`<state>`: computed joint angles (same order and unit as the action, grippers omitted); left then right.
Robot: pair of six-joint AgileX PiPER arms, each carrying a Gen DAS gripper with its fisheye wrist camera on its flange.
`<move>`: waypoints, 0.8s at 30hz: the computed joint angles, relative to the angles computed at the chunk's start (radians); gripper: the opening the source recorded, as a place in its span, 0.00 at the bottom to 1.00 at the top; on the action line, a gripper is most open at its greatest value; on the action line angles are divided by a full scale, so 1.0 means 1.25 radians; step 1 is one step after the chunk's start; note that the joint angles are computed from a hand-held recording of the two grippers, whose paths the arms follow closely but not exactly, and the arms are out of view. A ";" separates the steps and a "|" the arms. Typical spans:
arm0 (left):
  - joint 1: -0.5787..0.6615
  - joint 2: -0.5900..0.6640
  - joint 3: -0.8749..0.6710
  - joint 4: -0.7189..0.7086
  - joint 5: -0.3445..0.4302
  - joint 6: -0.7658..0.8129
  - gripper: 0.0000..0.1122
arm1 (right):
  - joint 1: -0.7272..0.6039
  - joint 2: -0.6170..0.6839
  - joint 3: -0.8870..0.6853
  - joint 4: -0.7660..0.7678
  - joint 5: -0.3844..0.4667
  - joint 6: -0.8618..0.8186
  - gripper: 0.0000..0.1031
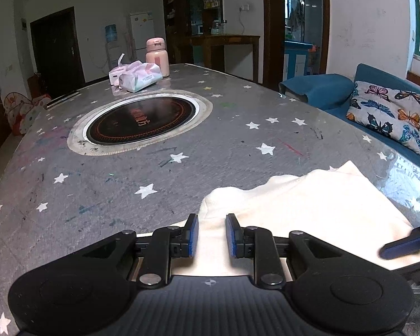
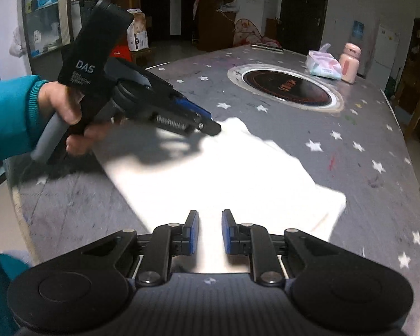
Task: Fold clothes
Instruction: 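Lay the folded hem down, open both grippers and withdraw, then move both open grippers over the folded cream sweatshirt bundle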
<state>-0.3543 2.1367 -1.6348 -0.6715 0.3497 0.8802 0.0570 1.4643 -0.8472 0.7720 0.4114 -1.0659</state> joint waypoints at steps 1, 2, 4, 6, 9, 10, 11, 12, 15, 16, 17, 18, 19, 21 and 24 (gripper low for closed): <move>-0.001 0.000 0.002 -0.002 -0.003 0.002 0.22 | -0.009 -0.011 0.006 -0.011 0.006 0.014 0.15; -0.001 -0.001 0.004 -0.005 -0.006 0.004 0.22 | -0.019 -0.018 0.011 -0.021 0.011 0.026 0.15; -0.001 -0.003 0.010 -0.013 -0.011 0.013 0.22 | -0.046 -0.023 0.013 -0.028 0.028 0.038 0.15; -0.001 -0.003 0.010 -0.013 -0.010 0.013 0.22 | -0.076 -0.026 0.009 -0.003 0.052 0.028 0.15; -0.003 -0.004 0.010 -0.002 -0.012 0.001 0.22 | -0.105 -0.032 0.003 0.038 0.064 0.012 0.15; -0.004 -0.004 0.011 0.000 -0.014 0.000 0.23 | -0.110 -0.032 0.002 0.056 0.061 0.000 0.15; -0.005 -0.004 0.012 0.001 -0.016 -0.002 0.23 | -0.111 -0.028 0.002 0.061 0.057 -0.004 0.15; -0.004 -0.004 0.012 0.001 -0.015 -0.002 0.23 | -0.109 -0.020 0.001 0.056 0.050 -0.003 0.15; -0.003 -0.004 0.010 0.001 -0.013 -0.002 0.23 | -0.109 -0.007 0.016 0.061 0.026 -0.030 0.15; -0.003 -0.003 0.010 0.003 -0.013 -0.002 0.23 | -0.113 -0.008 0.015 0.059 0.030 -0.028 0.15; -0.003 -0.003 0.009 0.006 -0.013 -0.005 0.23 | -0.112 -0.011 0.008 0.041 0.032 -0.009 0.15; -0.004 -0.002 0.007 0.011 -0.013 -0.010 0.23 | -0.109 -0.015 0.004 0.026 0.027 0.003 0.15; -0.005 -0.002 0.007 0.014 -0.014 -0.015 0.23 | -0.108 -0.014 -0.004 0.020 0.023 0.009 0.15; -0.006 -0.004 0.011 0.014 -0.019 -0.017 0.23 | -0.106 -0.003 -0.024 0.021 0.017 0.010 0.15; -0.008 -0.005 0.012 0.021 -0.021 -0.025 0.23 | -0.095 0.039 -0.066 0.056 0.011 -0.016 0.15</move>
